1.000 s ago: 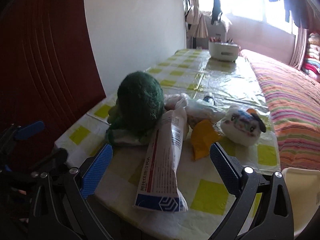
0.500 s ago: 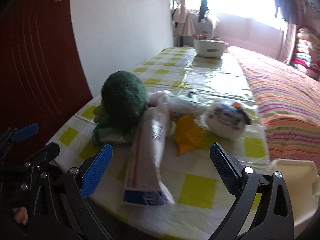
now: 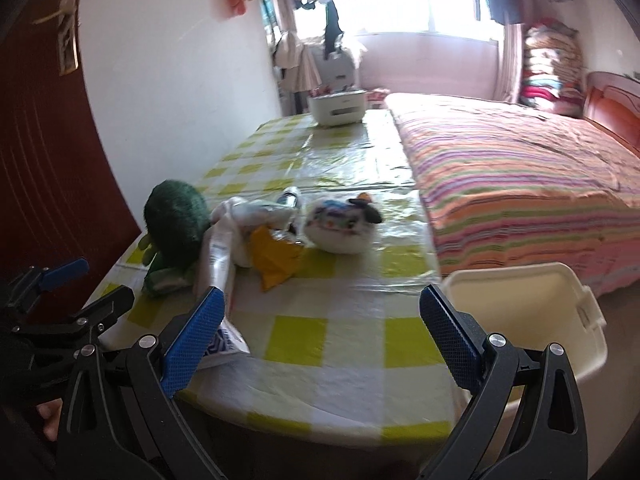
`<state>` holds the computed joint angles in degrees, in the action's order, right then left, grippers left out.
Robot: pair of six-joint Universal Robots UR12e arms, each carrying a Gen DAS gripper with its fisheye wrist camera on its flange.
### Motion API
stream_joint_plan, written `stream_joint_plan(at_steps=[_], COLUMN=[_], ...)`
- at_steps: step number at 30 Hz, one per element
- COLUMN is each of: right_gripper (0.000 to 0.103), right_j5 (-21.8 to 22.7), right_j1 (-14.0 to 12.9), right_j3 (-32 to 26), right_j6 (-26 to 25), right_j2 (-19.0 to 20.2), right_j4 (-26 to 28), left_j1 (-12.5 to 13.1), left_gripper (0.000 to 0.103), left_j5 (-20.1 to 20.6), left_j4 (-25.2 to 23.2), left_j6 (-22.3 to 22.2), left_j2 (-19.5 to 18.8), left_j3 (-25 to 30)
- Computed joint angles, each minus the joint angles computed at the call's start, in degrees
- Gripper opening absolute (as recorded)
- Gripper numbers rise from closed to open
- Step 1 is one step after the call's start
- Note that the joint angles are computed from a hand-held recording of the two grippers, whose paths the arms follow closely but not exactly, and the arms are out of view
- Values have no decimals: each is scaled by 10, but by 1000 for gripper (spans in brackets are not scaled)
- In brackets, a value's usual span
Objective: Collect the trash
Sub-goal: 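Lower the right gripper toward the white medicine box on the cloth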
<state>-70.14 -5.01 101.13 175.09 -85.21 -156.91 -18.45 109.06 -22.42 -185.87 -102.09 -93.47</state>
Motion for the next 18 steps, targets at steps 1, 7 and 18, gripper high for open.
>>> stream_joint_plan(at_steps=[1, 7, 18], right_gripper=[97, 97, 97], right_j5=[-3, -23, -34], right_j1=[-2, -7, -11], right_j3=[3, 18, 27], right_j6=[4, 8, 7], right_j2=[-3, -16, -22], right_j4=[-3, -22, -23], left_j1=[-2, -8, -12], left_gripper=[84, 84, 84], left_j5=[1, -4, -7], left_j4=[0, -9, -16], left_j6=[4, 16, 26], left_j2=[-1, -5, -7], left_j3=[2, 8, 9])
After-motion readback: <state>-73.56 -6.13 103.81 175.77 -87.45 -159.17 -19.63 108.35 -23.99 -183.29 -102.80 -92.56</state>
